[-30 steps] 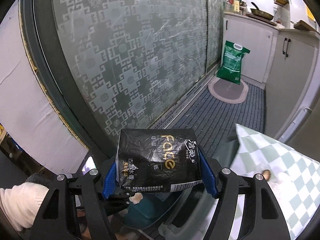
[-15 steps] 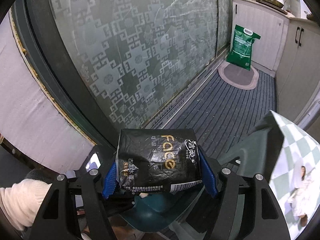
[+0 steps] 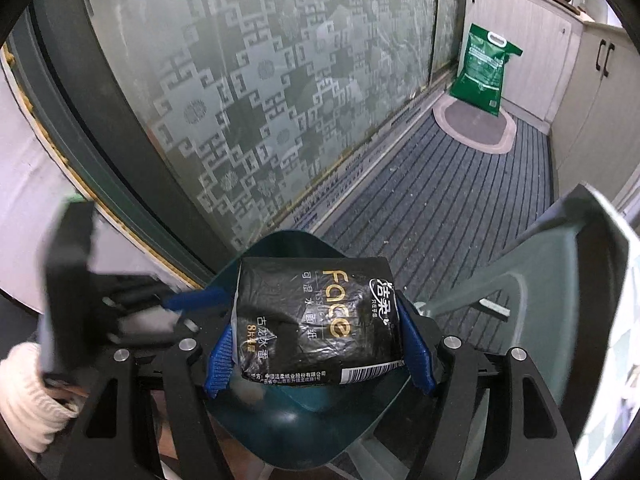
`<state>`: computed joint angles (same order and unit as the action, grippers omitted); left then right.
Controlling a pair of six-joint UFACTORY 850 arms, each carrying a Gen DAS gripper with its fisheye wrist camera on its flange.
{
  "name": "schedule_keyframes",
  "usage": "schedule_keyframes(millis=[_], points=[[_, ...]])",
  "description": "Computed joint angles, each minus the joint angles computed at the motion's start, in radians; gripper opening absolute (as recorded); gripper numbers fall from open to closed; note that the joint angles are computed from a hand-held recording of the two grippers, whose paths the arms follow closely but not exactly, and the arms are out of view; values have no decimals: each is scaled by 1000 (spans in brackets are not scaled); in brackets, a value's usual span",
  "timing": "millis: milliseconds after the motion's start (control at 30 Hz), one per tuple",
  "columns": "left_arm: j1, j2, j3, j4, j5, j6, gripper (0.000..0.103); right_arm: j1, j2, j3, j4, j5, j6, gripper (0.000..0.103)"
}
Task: Collect trash
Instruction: 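Lower the black Face pack into the bin and open the right gripper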
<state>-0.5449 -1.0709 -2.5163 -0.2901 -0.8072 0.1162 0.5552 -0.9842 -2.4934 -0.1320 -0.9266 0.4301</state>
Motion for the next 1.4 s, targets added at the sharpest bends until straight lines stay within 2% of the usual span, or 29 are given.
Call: schedule_keyframes(millis=[100,367,667,767,933,1100,1400], points=[[3,48,58,-21,64,14,14,3,-5,15,-3,-6,7,71],[-1,118,133,-100,158,83,13,7,-32,36,11,-8,12,71],[-8,172,186,-181,236,147,13,16,-67,55,41,-36,-19,71],[-10,188,198,-219,259,172,13,19,-89,41,45,-61,-37,74],[-11,207,214,-265,290,198,13,21,-88,70,60,-63,-48,81],[-15,224,229,-296,328,219,13,21,-62,122,63,-42,-59,81],[-31,238,230,-310,377,227,13,24,20,215,74,31,-80,58]])
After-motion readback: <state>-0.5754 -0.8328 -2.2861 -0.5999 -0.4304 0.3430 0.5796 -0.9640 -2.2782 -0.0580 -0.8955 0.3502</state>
